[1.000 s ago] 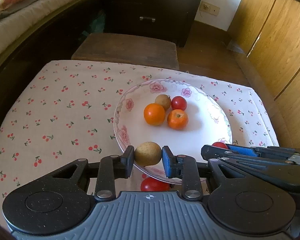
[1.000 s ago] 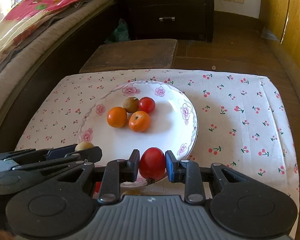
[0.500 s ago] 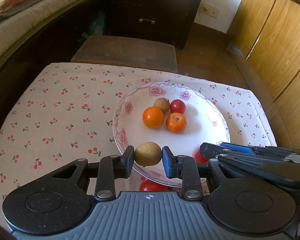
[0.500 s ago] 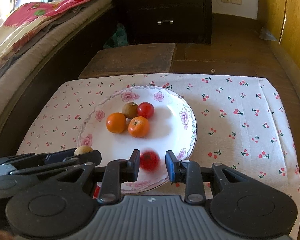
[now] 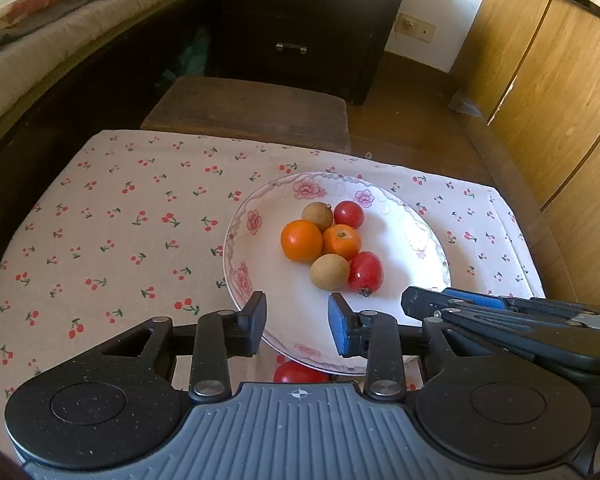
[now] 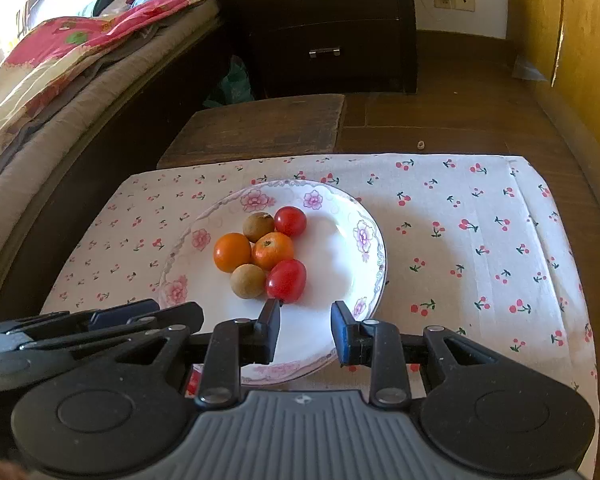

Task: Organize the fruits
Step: 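Open both grippers to drop the kiwi and tomato into the bowl, then return to the fruit and grasp a mandarin orange with the left gripper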

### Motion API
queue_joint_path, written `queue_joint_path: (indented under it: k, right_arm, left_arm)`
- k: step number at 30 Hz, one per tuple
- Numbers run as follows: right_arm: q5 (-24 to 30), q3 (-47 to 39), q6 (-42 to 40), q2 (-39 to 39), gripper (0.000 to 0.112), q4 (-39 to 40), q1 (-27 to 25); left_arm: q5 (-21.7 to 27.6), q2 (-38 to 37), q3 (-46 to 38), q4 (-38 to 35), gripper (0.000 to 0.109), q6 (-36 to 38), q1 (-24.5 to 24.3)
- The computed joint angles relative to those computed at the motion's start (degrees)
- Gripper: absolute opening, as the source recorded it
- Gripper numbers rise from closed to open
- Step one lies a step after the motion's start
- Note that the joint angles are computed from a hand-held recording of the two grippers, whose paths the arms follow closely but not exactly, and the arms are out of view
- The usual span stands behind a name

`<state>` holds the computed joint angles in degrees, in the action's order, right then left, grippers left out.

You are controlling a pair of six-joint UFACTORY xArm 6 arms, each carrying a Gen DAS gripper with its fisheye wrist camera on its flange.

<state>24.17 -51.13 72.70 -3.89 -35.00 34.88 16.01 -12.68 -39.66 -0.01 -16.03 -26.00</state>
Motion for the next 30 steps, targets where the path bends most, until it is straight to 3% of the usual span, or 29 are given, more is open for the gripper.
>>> queue_joint_path:
  k: [30]
  right_arm:
    - [4.5,4.6,2.3,-6.6,0.031,2.0,7.3]
  left_arm:
    - [4.6,-12.9,9.9,-3.3,0.052,4.3,0.2]
